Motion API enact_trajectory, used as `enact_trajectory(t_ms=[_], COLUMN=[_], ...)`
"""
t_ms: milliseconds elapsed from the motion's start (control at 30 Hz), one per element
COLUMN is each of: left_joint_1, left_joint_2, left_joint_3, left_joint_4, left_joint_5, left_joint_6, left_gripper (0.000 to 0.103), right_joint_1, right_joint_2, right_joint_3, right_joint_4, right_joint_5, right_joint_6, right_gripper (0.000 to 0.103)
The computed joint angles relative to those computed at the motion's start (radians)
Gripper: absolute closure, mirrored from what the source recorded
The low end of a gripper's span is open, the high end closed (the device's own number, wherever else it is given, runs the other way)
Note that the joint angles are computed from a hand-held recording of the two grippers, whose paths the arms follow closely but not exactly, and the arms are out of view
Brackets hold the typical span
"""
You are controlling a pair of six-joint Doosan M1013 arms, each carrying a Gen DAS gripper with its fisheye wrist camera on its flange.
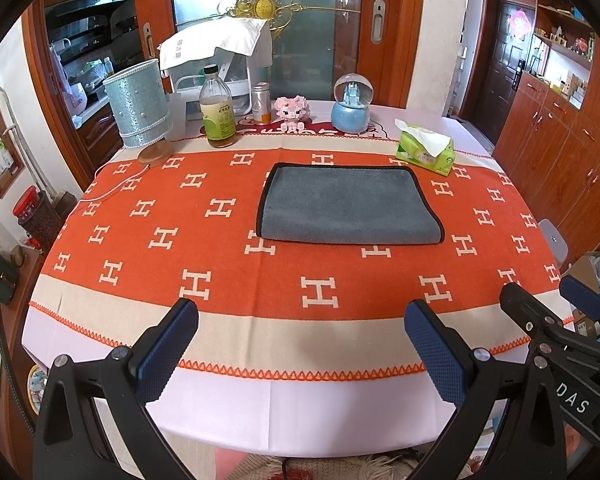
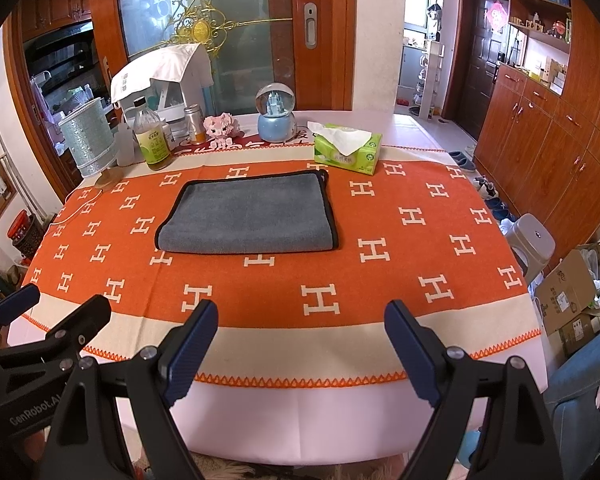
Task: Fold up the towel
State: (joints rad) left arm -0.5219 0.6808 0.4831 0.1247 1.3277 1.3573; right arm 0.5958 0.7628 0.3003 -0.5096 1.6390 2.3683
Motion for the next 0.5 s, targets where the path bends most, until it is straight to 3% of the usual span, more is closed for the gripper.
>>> enact_trajectory(t_ms=[500], left_joint_1=[0.0], left_joint_2=[0.004], left_joint_3=[-0.011], left_joint_4=[0.004], left_joint_5=[0.01], left_joint_6=[0.002], left_gripper=[0.001], right_joint_1=[0.001], right_joint_2=[0.005], right_joint_3=[-0.014], right_joint_4=[-0.002], right_joint_5=[0.004], right_joint_6=[-0.004], right_gripper=[0.017])
